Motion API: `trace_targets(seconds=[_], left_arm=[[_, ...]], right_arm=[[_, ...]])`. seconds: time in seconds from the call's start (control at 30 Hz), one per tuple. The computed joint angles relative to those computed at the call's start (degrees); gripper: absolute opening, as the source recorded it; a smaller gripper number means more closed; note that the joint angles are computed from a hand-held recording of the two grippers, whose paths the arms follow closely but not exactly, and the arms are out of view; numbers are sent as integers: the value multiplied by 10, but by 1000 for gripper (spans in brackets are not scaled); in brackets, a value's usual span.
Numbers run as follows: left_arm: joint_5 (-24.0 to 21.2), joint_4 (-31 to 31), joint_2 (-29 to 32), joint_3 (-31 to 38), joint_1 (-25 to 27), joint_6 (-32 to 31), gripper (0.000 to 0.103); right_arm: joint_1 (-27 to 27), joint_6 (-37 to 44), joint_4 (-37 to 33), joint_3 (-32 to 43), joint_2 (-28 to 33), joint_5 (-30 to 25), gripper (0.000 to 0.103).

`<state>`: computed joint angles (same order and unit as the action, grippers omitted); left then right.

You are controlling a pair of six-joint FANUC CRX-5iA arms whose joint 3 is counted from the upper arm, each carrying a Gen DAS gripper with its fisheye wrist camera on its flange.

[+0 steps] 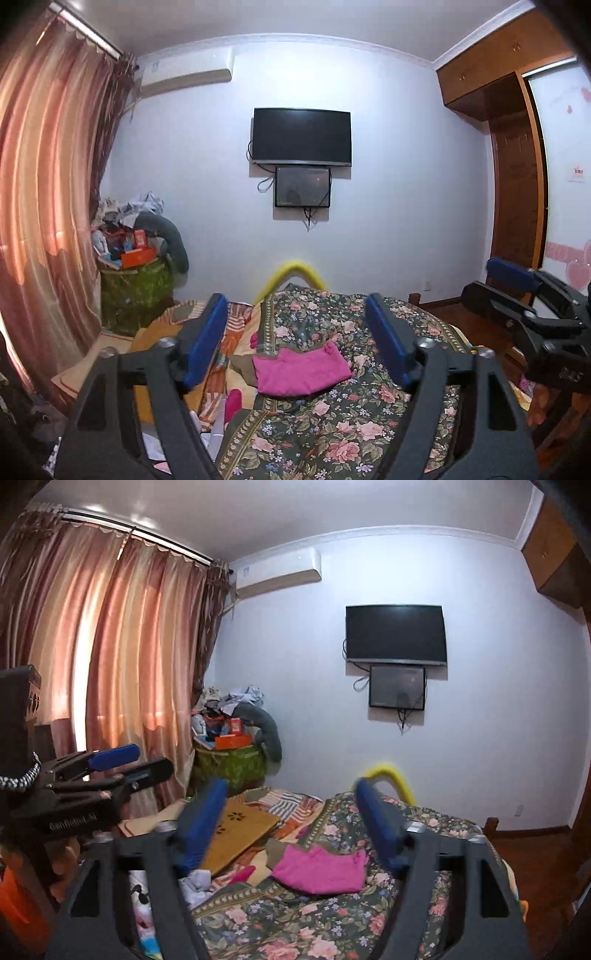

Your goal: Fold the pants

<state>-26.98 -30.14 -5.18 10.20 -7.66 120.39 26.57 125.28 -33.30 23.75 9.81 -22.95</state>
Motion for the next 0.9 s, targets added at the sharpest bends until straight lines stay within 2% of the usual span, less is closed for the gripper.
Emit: trace_targets(seconds=[0.03, 0.1, 0.2, 0.63, 0.77, 0.9], left_arm=[[-5, -20, -2, 1, -8, 18, 92], [-9, -37, -6, -1, -16, 36, 99], [-32, -91, -7, 8, -39, 79, 100], [-21, -73, -18, -8, -44, 68, 103], [-28, -89, -15, -3, -51, 80, 103], [-24, -72, -15, -8, -46, 65, 103]], right_arm=[[3, 4, 1, -9, -4, 16, 87], [8, -5, 11, -20, -11, 32, 88], [5, -15, 6, -25, -15, 33, 103], [8, -60, 38, -76, -43, 60, 103], [9, -70, 49, -86, -46, 64, 103], [12, -87, 67, -93, -49, 68, 103]])
